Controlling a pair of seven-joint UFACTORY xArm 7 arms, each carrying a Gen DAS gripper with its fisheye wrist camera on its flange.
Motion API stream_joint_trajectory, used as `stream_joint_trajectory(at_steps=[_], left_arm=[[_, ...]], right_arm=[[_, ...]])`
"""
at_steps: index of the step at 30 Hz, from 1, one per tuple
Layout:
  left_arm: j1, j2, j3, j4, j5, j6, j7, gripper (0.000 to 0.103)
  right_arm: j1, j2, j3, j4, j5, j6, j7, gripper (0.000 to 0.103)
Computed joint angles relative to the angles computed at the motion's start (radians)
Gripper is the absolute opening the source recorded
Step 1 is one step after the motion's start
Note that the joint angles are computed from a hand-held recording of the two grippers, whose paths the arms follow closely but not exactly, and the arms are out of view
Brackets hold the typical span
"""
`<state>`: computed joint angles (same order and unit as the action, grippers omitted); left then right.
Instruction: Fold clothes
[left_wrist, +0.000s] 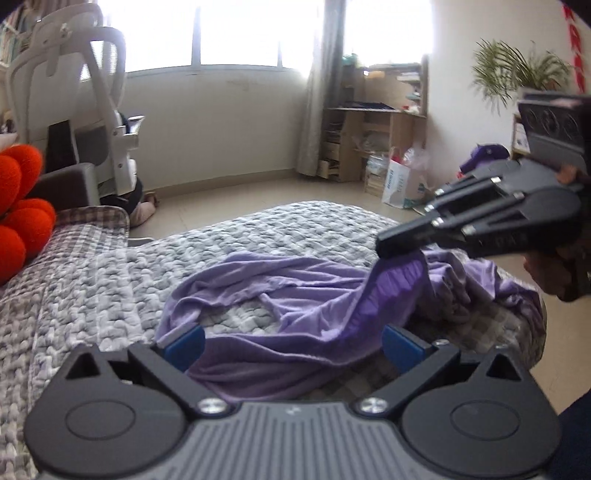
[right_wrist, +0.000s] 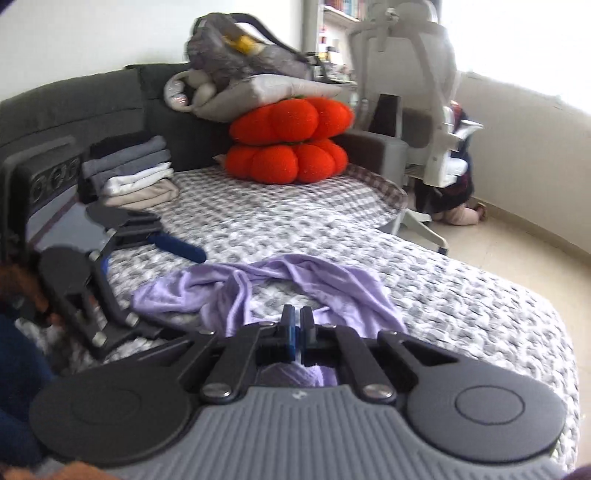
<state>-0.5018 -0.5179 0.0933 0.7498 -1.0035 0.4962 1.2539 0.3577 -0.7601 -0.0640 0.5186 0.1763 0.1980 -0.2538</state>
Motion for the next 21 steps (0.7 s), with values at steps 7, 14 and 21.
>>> stream_joint_trajectory(at_steps=[7, 14, 21], left_arm=[[0.016, 0.010, 0.019, 0.020, -0.025, 0.140, 0.007, 0.102], [0.121, 0.057, -0.003, 0.051, -0.002, 0.171, -0.201, 0.102], [0.150, 0.134, -0.029, 0.097, -0.028, 0.163, -0.242, 0.102]], right_arm=[[0.017, -0.021, -0.013, -0.008, 0.037, -0.105, 0.079, 0.002], [0.121, -0.068, -0.111, 0.013, 0.009, 0.029, -0.045, 0.002], [0.044, -0.154, -0.080, -0.099, 0.044, 0.117, -0.082, 0.063]])
